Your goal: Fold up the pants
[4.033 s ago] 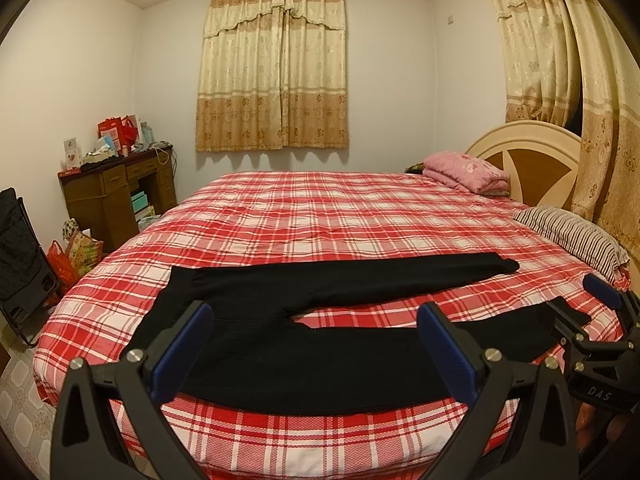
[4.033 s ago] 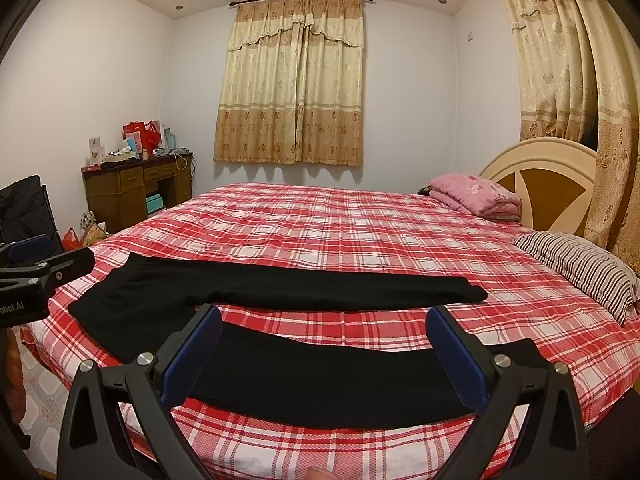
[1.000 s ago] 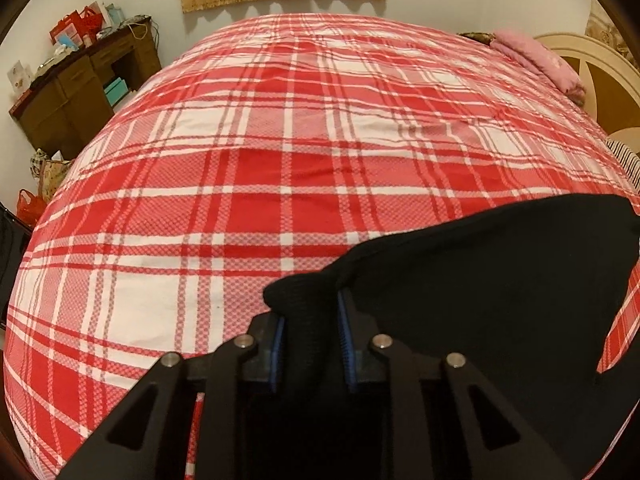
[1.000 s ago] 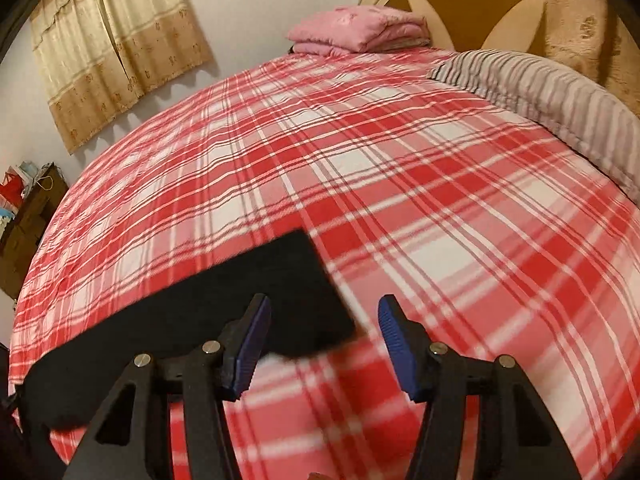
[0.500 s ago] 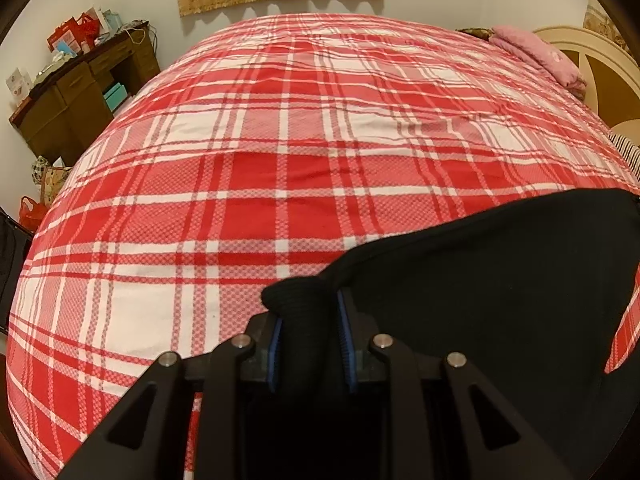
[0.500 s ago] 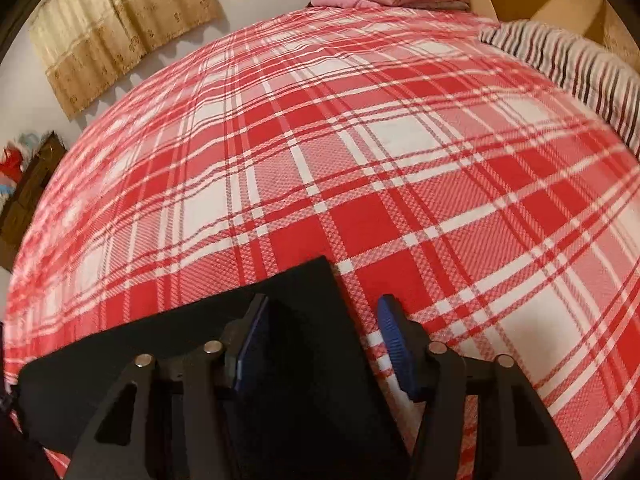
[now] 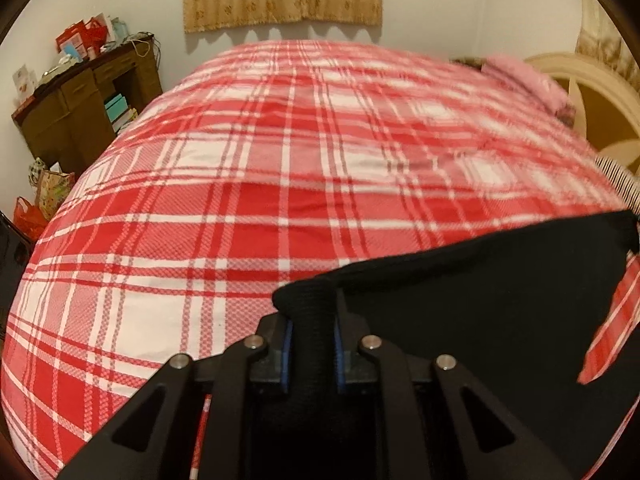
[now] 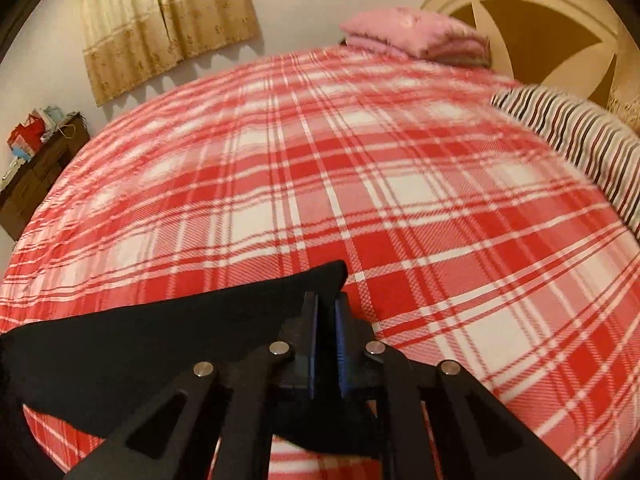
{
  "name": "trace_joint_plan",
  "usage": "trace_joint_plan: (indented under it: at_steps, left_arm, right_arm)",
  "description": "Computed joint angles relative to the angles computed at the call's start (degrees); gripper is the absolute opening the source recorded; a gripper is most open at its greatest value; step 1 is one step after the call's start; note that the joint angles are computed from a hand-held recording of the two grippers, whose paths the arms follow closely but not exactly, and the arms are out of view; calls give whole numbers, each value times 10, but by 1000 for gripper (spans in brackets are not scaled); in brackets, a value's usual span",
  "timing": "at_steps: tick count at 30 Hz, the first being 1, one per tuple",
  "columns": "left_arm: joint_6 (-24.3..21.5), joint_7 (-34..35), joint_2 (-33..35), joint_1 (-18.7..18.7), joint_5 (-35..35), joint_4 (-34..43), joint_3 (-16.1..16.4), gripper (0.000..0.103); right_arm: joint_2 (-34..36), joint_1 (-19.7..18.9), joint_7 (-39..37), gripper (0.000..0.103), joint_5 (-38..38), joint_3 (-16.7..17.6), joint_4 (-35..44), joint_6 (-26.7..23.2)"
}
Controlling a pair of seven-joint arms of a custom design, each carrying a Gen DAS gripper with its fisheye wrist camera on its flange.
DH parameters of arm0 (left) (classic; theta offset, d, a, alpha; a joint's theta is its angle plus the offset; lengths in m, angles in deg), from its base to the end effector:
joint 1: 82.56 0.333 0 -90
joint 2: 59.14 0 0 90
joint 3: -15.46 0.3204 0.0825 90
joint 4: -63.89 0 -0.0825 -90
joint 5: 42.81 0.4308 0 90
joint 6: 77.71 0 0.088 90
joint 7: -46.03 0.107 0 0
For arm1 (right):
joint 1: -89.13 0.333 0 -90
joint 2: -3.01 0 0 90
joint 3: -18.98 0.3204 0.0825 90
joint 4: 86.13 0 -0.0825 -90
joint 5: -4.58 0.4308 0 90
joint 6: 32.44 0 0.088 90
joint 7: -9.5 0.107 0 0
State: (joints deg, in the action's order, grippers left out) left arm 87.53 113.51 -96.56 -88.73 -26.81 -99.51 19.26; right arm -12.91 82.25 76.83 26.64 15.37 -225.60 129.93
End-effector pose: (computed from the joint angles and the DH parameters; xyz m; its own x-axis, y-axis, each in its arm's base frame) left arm 0.4013 -0.0345 0.4224 0.0840 -0.9944 0.0644 -0.7646 -0.1058 -0.6358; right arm 0.5172 -0.1164 0.4624 -0.0859 -0.9925 -0.0868 -0.7541 0.1217 -0.6454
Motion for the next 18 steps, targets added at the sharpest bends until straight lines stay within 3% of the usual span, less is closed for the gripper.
trace_joint_plan:
  at_steps: [7, 18]
  left_arm:
    - [40, 6, -44, -14, -6, -28, 20, 16]
    - [74, 34, -126, -51, -24, -74, 81, 16]
  right_arm:
    - [-92, 9, -48, 8, 22, -4, -54, 19]
    - [-206, 14, -123, 8, 73, -32, -131, 28]
